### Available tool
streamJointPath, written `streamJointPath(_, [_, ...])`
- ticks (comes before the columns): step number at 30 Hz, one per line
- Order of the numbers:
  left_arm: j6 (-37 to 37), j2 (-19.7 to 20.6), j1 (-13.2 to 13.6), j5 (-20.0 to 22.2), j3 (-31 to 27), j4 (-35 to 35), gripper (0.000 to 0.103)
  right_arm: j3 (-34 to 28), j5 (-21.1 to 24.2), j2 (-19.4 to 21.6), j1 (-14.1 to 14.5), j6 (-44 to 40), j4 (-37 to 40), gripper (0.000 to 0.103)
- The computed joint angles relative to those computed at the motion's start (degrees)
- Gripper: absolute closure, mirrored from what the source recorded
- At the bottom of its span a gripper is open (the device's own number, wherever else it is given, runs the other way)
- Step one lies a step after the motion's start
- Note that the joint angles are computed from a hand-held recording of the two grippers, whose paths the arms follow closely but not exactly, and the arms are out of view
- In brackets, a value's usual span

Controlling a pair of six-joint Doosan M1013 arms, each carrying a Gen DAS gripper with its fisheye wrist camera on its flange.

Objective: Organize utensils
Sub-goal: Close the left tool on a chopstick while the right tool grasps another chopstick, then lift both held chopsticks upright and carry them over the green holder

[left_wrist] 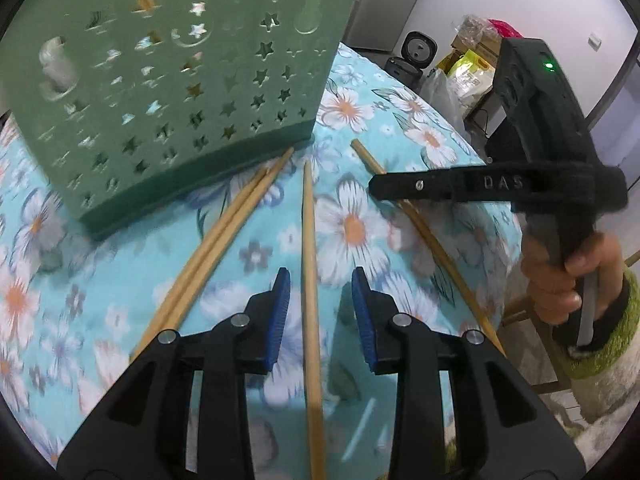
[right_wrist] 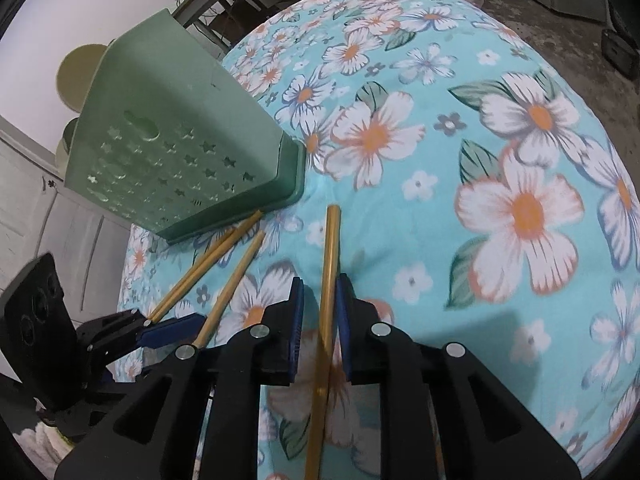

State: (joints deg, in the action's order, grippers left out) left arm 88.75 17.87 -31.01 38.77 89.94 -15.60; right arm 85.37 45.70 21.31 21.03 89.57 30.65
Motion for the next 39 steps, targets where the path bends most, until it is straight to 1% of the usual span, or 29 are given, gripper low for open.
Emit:
streamJointPath(4, [0.7, 2.7, 0.4, 2.1, -3.6, -0.6, 0.074, -1.6, 0.2, 1.2, 0.1, 0.0, -0.5, 0.086])
streamJointPath(10, [-0.1, 4.7, 0.3, 2.3, -6.2, 0.3, 0.074, -3.6, -0.3, 2.6, 0.5, 0.5, -1.8, 0.086])
streamJointPath(13, [-1.7, 5.2, 0.1, 1.5, -6.7, 2.3, 0.080, -3.9, -1.2, 2.9, 0.7, 1.2, -2.9, 0.089])
streamJointPath(15, [-3.8, 5.4, -0.1, 1.0, -6.9, 3.9, 0.091, -3.8, -1.8, 2.9, 0.8, 1.5, -3.0, 0.091])
streamJointPath(17, [-5.3, 5.5, 0.0, 0.9, -7.1, 5.0, 0.098, -3.6, -2.3, 2.8, 0.9, 2.3, -3.6, 0.095])
streamJointPath(19, [-4.8, 5.5, 0.4, 1.0, -7.2, 3.6, 0.098, -3.1, -2.9, 2.6, 0.6, 1.5, -1.5, 0.096])
streamJointPath(21, [-5.1, 5.2, 0.4, 0.6, -6.9, 3.6, 0.098, -2.4, -3.8, 2.1, 0.3, 0.4, 0.4, 0.096])
streamJointPath(25, [-4.4, 3.9, 0.5, -1.1, -6.0, 2.5, 0.098, -1.0, -5.9, 0.6, 0.0, -1.6, 3.1, 0.096])
streamJointPath(28, [-3.1, 1.8, 0.7, -3.5, -4.7, 1.2, 0.098, -0.1, -7.6, -0.9, -0.2, -3.6, 5.0, 0.096])
streamJointPath(35, [-1.7, -4.1, 1.8, -11.4, -0.7, -0.9, 0.098, 1.5, -11.9, -4.2, -0.6, -10.1, 11.0, 0.097])
streamJointPath(38, [-1.9, -6.5, 2.2, -14.2, 1.0, -0.8, 0.098, 1.9, -13.6, -5.6, -0.6, -13.0, 13.5, 0.097])
streamJointPath(39, [-0.6, -7.4, 2.8, -14.7, 1.8, -1.9, 0.098, 2.0, -13.8, -5.9, -0.6, -13.8, 14.0, 0.097])
